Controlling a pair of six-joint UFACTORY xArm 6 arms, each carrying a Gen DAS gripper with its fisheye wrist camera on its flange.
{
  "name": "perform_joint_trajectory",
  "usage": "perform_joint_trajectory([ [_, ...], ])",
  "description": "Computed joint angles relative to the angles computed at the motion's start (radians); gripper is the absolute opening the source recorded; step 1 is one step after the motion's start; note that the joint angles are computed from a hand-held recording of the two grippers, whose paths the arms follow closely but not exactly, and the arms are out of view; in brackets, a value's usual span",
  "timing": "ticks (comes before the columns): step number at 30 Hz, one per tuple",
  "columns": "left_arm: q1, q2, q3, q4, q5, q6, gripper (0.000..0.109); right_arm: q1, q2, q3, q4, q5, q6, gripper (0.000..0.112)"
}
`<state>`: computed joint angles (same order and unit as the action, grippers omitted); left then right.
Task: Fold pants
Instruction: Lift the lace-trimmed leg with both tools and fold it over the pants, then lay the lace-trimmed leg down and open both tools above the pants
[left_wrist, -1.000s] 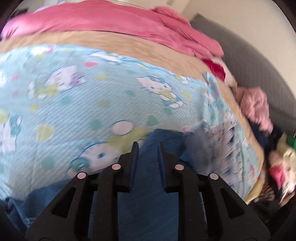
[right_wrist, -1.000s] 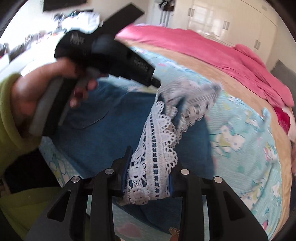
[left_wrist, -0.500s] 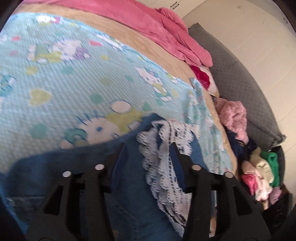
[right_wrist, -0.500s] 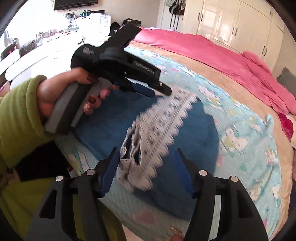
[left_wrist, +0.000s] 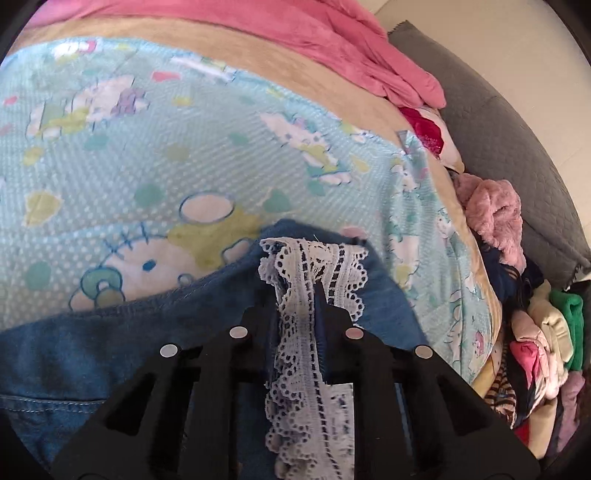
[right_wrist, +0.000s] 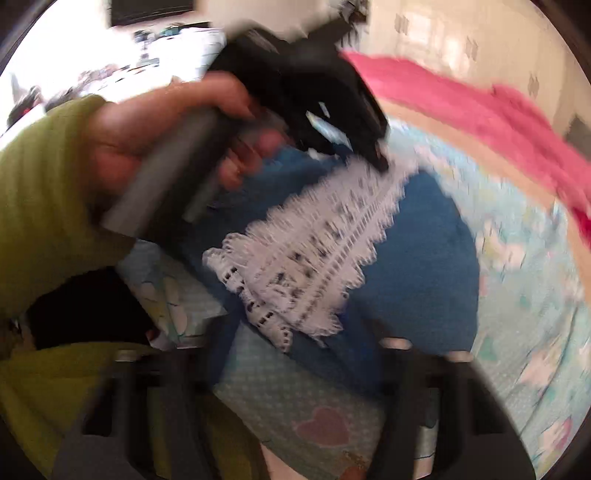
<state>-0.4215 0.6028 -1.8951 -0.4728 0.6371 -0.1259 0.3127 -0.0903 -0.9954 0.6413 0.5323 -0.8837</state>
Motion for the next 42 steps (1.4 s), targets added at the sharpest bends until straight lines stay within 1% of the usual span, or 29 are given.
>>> perform_joint_trajectory([
  [1, -0.003, -0.010, 0.004, 0.009, -0.006, 0.009, 0.009, -0.026, 0.010, -0.029, 0.082, 0.071, -0.010, 0.021],
  [2, -0.005, -0.019, 0.009, 0.027, -0.011, 0.010, 0.009, -0.044, 0.019, -0.051, 0.132, 0.120, -0.010, 0.018],
  [4, -0.007, -0.041, 0.029, 0.116, -0.022, -0.030, 0.009, -0.056, 0.042, -0.090, 0.185, 0.185, -0.008, 0.018],
  [6, 0.003, -0.055, 0.053, 0.163, -0.019, -0.069, 0.010, -0.043, 0.052, -0.103, 0.182, 0.213, -0.010, 0.018],
  [8, 0.011, -0.059, 0.070, 0.250, -0.015, -0.124, 0.013, -0.026, 0.056, -0.103, 0.164, 0.197, -0.004, 0.022],
  [10, 0.021, -0.062, 0.084, 0.233, -0.013, -0.122, 0.020, -0.037, 0.061, -0.118, 0.183, 0.220, 0.004, 0.025],
  [11, 0.026, -0.072, 0.100, 0.221, -0.022, -0.114, 0.023, -0.045, 0.055, -0.118, 0.191, 0.225, 0.008, 0.030],
  [13, 0.030, -0.089, 0.116, 0.231, -0.034, -0.120, 0.025, -0.055, 0.040, -0.120, 0.197, 0.210, 0.006, 0.036],
  [14, 0.032, -0.105, 0.128, 0.236, -0.048, -0.119, 0.025, -0.054, 0.030, -0.115, 0.193, 0.191, 0.002, 0.041],
  [18, 0.032, -0.159, 0.164, 0.329, -0.086, -0.163, 0.039, -0.065, 0.000, -0.109, 0.191, 0.125, -0.023, 0.049],
  [19, 0.031, -0.174, 0.176, 0.350, -0.095, -0.173, 0.040, -0.070, -0.006, -0.104, 0.202, 0.109, -0.035, 0.052],
  [21, 0.024, -0.203, 0.197, 0.390, -0.105, -0.183, 0.040, -0.087, 0.019, -0.126, 0.212, 0.087, -0.053, 0.053],
  [23, 0.013, -0.226, 0.217, 0.411, -0.103, -0.177, 0.040, -0.097, 0.041, -0.141, 0.181, 0.060, -0.029, 0.053],
  [25, -0.006, -0.250, 0.244, 0.443, -0.091, -0.178, 0.040, -0.105, 0.090, -0.183, 0.133, 0.053, 0.014, 0.053],
  [26, -0.014, -0.260, 0.259, 0.451, -0.092, -0.178, 0.040, -0.110, 0.114, -0.201, 0.097, 0.054, 0.041, 0.053],
  [27, -0.028, -0.277, 0.287, 0.466, -0.089, -0.175, 0.040, -0.113, 0.146, -0.221, 0.019, 0.059, 0.103, 0.053],
  [28, -0.038, -0.287, 0.307, 0.476, -0.088, -0.171, 0.039, -0.118, 0.157, -0.224, -0.026, 0.071, 0.138, 0.053],
  [30, -0.062, -0.300, 0.344, 0.469, -0.076, -0.145, 0.034, -0.126, 0.209, -0.255, -0.123, 0.118, 0.220, 0.052],
  [31, -0.072, -0.301, 0.357, 0.462, -0.060, -0.125, 0.034, -0.129, 0.206, -0.251, -0.124, 0.126, 0.222, 0.052],
  [34, -0.087, -0.295, 0.398, 0.504, -0.039, -0.140, 0.034, -0.143, 0.197, -0.270, -0.099, 0.165, 0.203, 0.053],
  [35, -0.087, -0.296, 0.417, 0.485, -0.048, -0.137, 0.034, -0.154, 0.193, -0.280, -0.062, 0.181, 0.183, 0.053],
  [36, -0.082, -0.305, 0.445, 0.437, -0.078, -0.121, 0.034, -0.170, 0.198, -0.306, -0.018, 0.192, 0.163, 0.053],
  [37, -0.076, -0.314, 0.460, 0.386, -0.096, -0.099, 0.034, -0.179, 0.208, -0.333, -0.006, 0.189, 0.163, 0.053],
  [39, -0.058, -0.319, 0.457, 0.268, -0.112, -0.040, 0.042, -0.191, 0.241, -0.396, -0.014, 0.169, 0.183, 0.055],
  [41, -0.036, -0.293, 0.407, 0.250, -0.102, -0.042, 0.047, -0.204, 0.313, -0.498, 0.003, 0.169, 0.172, 0.055],
  [42, -0.030, -0.272, 0.372, 0.262, -0.089, -0.052, 0.050, -0.211, 0.376, -0.586, -0.020, 0.193, 0.208, 0.055],
])
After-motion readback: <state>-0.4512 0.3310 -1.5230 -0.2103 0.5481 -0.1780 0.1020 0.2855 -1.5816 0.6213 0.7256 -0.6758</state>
